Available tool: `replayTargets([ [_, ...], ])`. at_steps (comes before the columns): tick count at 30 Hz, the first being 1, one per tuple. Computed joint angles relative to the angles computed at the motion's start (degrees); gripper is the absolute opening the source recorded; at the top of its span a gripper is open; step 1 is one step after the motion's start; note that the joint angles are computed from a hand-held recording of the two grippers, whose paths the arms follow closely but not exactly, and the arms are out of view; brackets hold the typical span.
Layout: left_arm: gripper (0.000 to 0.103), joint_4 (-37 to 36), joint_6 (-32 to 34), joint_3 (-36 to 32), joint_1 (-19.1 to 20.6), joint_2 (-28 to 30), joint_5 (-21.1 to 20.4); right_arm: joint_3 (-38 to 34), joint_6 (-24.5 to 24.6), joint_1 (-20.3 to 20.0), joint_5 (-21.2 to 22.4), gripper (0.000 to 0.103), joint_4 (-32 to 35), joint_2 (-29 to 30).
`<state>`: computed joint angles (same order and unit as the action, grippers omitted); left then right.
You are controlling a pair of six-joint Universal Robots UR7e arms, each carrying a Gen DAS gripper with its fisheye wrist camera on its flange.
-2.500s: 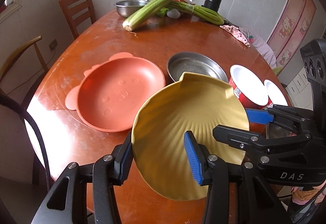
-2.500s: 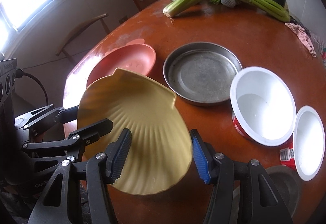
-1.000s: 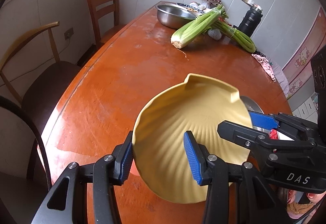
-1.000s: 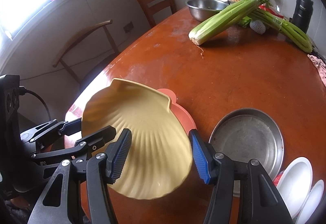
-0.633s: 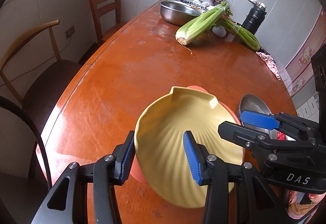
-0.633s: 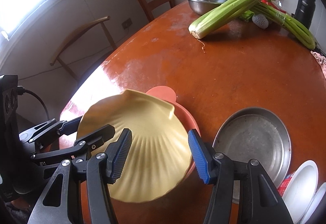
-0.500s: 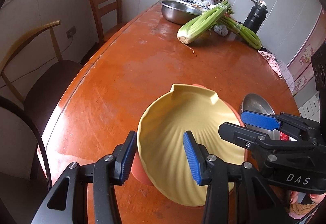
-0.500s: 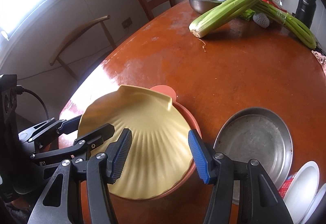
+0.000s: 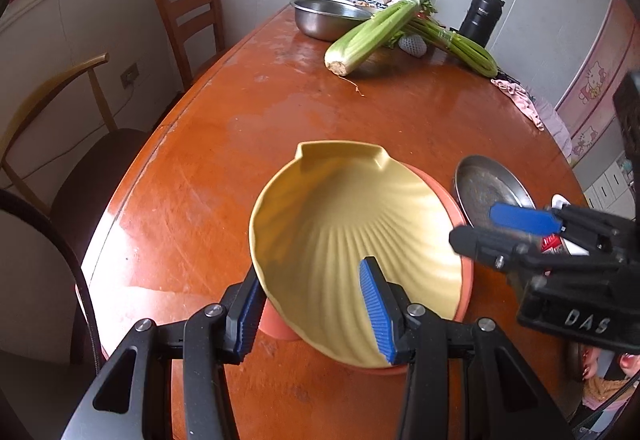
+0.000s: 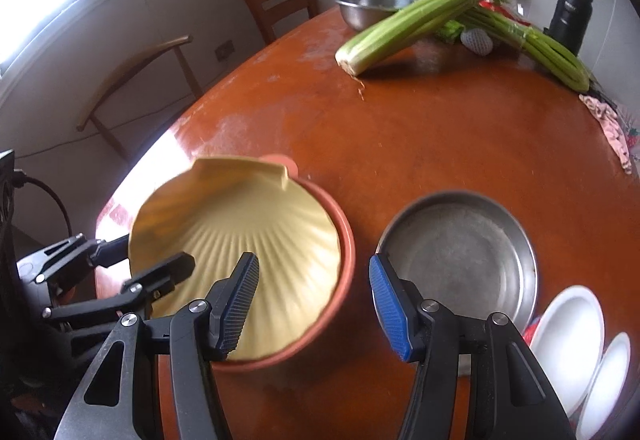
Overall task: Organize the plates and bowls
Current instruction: 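Lower the yellow plate onto the orange plate and open the left gripper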
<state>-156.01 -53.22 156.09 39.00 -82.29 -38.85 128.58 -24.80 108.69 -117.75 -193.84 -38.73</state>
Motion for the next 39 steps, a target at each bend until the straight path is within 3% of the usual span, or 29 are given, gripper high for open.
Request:
replayTargets([
  [14,0.046,1.19,-1.89,1.88,-3.45,-1.22,-2.0,1.7,0.58,-1.3,1.54,0.06,-0.02,0.96],
  [25,0.046,11.49,-7.05,2.82,-4.07,-11.37,1.79,2.45,0.29,-0.43,0.95,0.06,-1.13,1.74],
  [28,0.046,10.99,-5.63,1.26,-1.17,-9.58,2.86,2.79,0.41,-0.3,0.73,0.06,-1.3,1.89],
  [33,0.046,1.05,1.96,-0.35,3.8,-2.94,0.55,3.18,0.33,0.03,1.19,0.06,-1.01,1.95],
  [39,0.046,-0.26,2.15,-0.57,4.2,0.22,0.11,3.57,0.07,1.12,0.87,0.06,-1.35,2.31],
])
